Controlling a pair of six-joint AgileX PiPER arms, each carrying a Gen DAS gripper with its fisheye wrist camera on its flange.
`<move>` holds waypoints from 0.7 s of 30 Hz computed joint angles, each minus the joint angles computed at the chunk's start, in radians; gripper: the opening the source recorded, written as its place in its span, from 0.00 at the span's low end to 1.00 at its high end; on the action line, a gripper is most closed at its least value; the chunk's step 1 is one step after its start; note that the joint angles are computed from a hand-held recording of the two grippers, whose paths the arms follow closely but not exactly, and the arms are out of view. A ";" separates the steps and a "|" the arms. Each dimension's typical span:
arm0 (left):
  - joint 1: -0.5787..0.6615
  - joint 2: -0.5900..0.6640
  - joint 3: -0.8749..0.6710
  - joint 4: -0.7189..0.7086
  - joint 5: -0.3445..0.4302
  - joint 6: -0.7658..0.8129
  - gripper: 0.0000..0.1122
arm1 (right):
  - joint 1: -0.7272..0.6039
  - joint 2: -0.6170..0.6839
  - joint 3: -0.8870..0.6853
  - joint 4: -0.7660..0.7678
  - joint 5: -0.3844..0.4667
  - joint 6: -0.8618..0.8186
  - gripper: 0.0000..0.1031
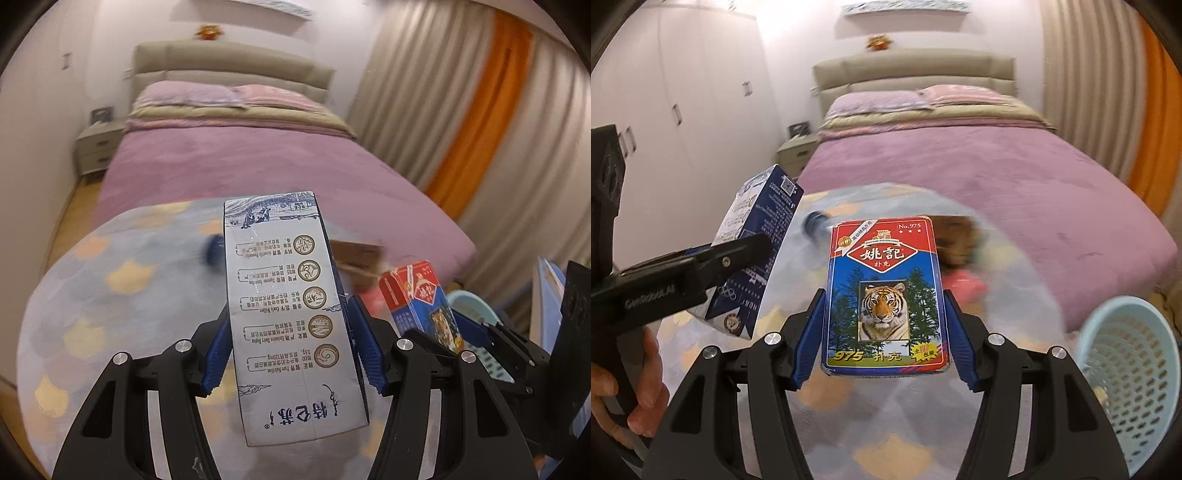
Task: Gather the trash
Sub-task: 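Carry the carton and tiger box over the basket and release both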
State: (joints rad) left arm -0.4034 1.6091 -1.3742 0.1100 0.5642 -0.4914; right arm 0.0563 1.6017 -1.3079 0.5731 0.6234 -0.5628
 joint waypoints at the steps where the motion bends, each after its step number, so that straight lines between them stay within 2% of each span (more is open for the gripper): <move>1: -0.028 0.019 -0.030 0.010 0.009 -0.007 0.51 | -0.028 -0.014 0.011 0.007 0.000 -0.009 0.55; 5: -0.126 0.100 -0.152 0.065 0.052 -0.039 0.51 | -0.172 -0.037 0.027 0.060 0.043 -0.054 0.55; 10: -0.200 0.208 -0.314 0.036 0.099 0.000 0.51 | -0.316 -0.031 0.029 0.046 0.051 -0.042 0.55; 15: -0.260 0.348 -0.521 -0.036 0.159 0.072 0.51 | -0.456 0.041 -0.023 0.029 0.102 -0.015 0.55; 18: -0.282 0.463 -0.694 -0.110 0.231 0.125 0.51 | -0.530 0.112 -0.091 0.019 0.170 0.007 0.55; 21: -0.289 0.559 -0.836 -0.166 0.295 0.164 0.51 | -0.572 0.152 -0.109 -0.010 0.182 0.032 0.55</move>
State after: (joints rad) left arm -0.6922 2.1686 -2.2103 -0.0557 0.8595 -0.3277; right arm -0.5161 1.7538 -1.4164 0.5635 0.8054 -0.5307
